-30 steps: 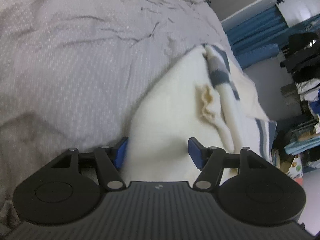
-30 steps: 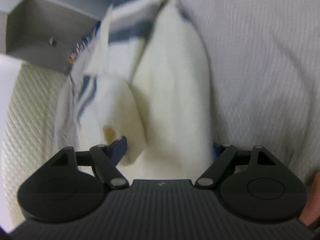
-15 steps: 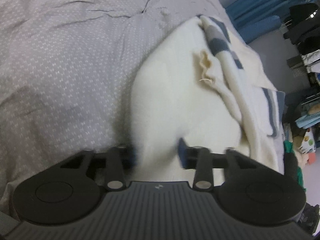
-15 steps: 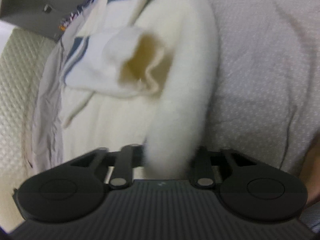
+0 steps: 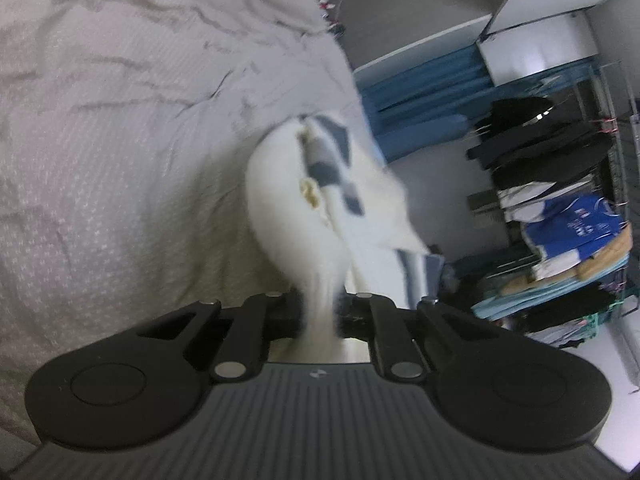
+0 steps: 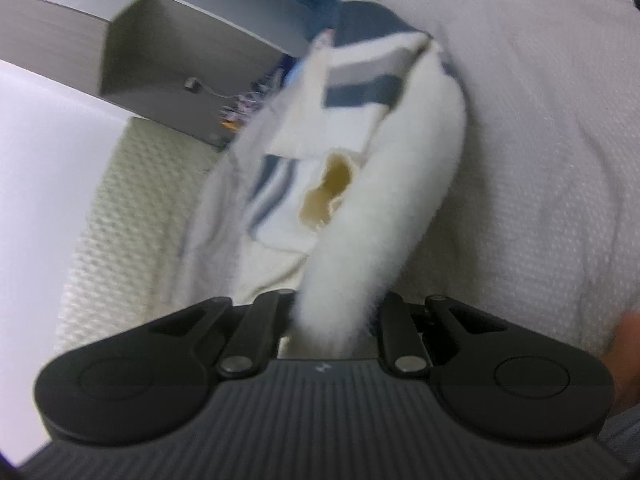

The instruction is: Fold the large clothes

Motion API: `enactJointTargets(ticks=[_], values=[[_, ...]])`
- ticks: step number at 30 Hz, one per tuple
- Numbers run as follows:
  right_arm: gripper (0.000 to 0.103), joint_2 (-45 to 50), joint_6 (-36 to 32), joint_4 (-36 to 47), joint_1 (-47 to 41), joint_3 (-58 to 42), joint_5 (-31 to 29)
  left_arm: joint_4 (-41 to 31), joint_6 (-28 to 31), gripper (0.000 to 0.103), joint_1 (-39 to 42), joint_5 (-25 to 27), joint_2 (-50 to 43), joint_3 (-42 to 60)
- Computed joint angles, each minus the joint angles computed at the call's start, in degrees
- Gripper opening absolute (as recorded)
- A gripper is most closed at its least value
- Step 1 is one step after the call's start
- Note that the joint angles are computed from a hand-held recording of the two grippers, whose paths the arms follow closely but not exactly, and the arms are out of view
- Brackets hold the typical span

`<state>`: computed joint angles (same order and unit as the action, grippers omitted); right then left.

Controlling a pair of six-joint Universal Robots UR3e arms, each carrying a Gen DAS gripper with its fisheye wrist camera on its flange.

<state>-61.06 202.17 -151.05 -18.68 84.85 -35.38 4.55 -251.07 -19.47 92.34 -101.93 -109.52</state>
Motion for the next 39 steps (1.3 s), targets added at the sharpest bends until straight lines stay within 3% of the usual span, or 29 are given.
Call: enactJointTargets(ticks=[4,9,11,17,19,21,25,31,35,39], values=[[0.015,-0.3,0.06,0.31,-2.3,-1.86,6.76,-0.11,0.24,0.012,-0.61,0.34,3.73,0.06],[0.015,-3.91,-2.38,3.75,-4.81,-2.71,11.99,-6.82,2.99,0.012,-3.75,2.54,9.53,3.52],[0.015,-7.2,-7.31,10.07,-6.71,-1.89,13.98,-9.76,3.31,0.012,-5.64,3.88,12.0,5.04],[0.016,-19.35,-33.5,45.44,-13.4,-1.94,16.75,-18.86,3.05,0.012,-14.7,11.25,17.29,10.05],[0.016,-21.14,-38.86,53.76,-14.48,-3.34,16.79,-21.16,2.0,0.012,-18.12,14.22,17.72,11.64],[0.018,-21.75,-40.16,57.49,-15.13,-3.87,15.98,-24.27,1.63,0.012,-20.5,16.96,17.15,14.07],[0.021,-18.52,-32.21,51.81,-14.14,-4.77,14.2,-27.73,2.63,0.012,-19.65,17.93,13.59,19.16],[0.023,-5.73,-9.71,32.13,-9.25,-12.48,12.63,-27.87,4.38,0.012,-10.84,12.54,4.04,27.77],[0.023,6.85,4.53,24.24,-4.71,-27.24,8.43,-29.53,6.25,0.012,-4.44,8.64,-4.52,36.52],[0.023,19.28,12.17,26.36,-1.57,-45.44,3.93,-30.37,7.91,0.012,0.53,5.3,-13.82,45.49]])
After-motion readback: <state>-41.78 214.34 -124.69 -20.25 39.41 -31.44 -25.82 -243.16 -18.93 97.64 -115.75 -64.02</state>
